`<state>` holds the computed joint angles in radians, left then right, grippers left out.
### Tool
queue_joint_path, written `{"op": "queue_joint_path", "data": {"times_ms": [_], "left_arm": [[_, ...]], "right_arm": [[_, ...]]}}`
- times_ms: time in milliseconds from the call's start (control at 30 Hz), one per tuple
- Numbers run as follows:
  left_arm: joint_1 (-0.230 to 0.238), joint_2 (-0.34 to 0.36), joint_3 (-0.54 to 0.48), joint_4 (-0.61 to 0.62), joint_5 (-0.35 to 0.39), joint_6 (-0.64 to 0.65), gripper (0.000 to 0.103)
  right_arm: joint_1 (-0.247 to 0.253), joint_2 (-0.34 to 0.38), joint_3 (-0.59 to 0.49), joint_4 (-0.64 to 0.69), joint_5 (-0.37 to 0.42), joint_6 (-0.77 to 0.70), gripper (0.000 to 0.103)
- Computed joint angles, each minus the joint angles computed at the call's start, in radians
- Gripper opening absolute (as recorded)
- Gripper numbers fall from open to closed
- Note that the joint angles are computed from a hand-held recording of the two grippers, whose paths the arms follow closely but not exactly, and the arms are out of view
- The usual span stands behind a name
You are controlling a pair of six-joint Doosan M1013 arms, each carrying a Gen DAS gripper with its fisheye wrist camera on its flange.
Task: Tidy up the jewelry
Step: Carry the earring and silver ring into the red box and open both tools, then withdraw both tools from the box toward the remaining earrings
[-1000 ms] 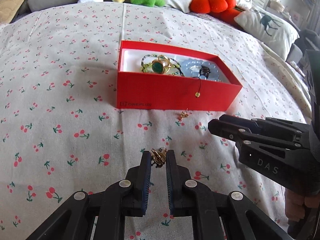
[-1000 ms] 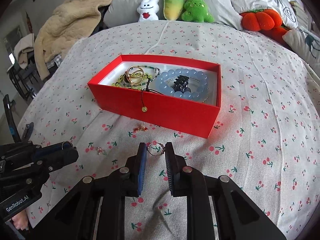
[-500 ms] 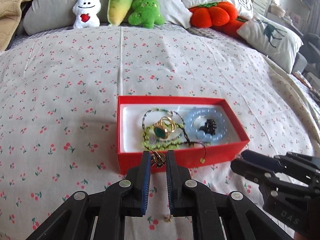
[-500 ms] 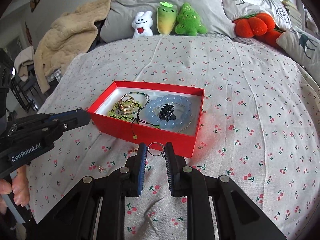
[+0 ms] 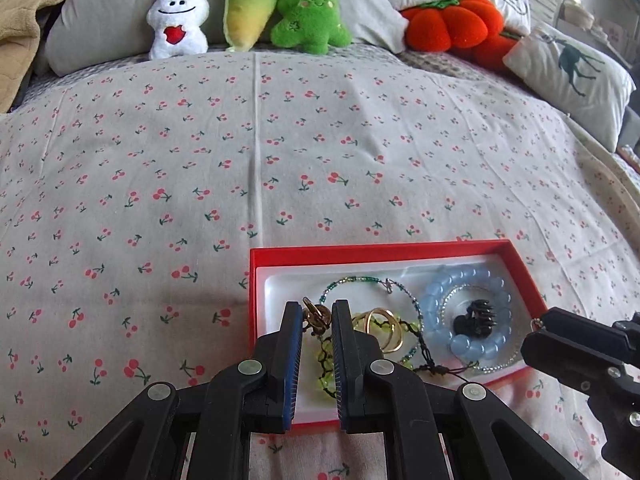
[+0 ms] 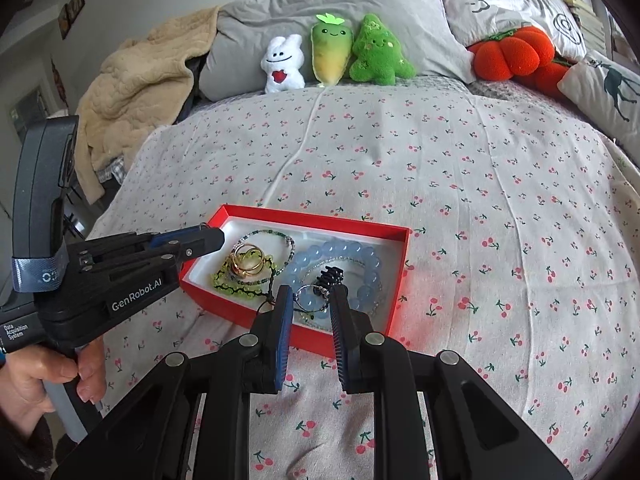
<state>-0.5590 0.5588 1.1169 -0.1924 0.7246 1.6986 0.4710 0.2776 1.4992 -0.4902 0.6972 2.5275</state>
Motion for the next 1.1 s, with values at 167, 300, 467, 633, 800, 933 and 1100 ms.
{"op": "queue_joint_path", "data": {"times_ms": [167, 300, 467, 633, 800, 933, 1100], "left_arm": [[0.002, 0.019, -0.026, 0.004, 0.031, -0.001, 0.016], [0.006, 0.011, -0.012, -0.020, 0.020, 0.014, 0.030], [0.008, -0.015, 0.021, -0.033, -0.004, 0.040, 0.030], [0.016, -0.038, 0.051, -0.044, -0.025, 0.037, 0.035], [0.023, -0.045, 0.060, -0.032, -0.014, 0.015, 0.041], [0.025, -0.052, 0.067, -0.013, 0.002, -0.007, 0.054], [0.021, -0.063, 0.068, 0.040, 0.061, -0.047, 0.068]], "right_arm": [[-0.012, 0.025, -0.034, 0.029, 0.014, -0.048, 0.020], [-0.020, 0.045, -0.060, 0.053, 0.034, -0.087, 0.020], [-0.038, 0.065, -0.088, 0.111, 0.041, -0.136, 0.020], [-0.050, 0.087, -0.121, 0.147, 0.060, -0.160, 0.021], [-0.058, 0.100, -0.144, 0.180, 0.076, -0.178, 0.022], [-0.057, 0.101, -0.151, 0.172, 0.107, -0.147, 0.052], [-0.050, 0.076, -0.132, 0.167, 0.109, -0.118, 0.056]]}}
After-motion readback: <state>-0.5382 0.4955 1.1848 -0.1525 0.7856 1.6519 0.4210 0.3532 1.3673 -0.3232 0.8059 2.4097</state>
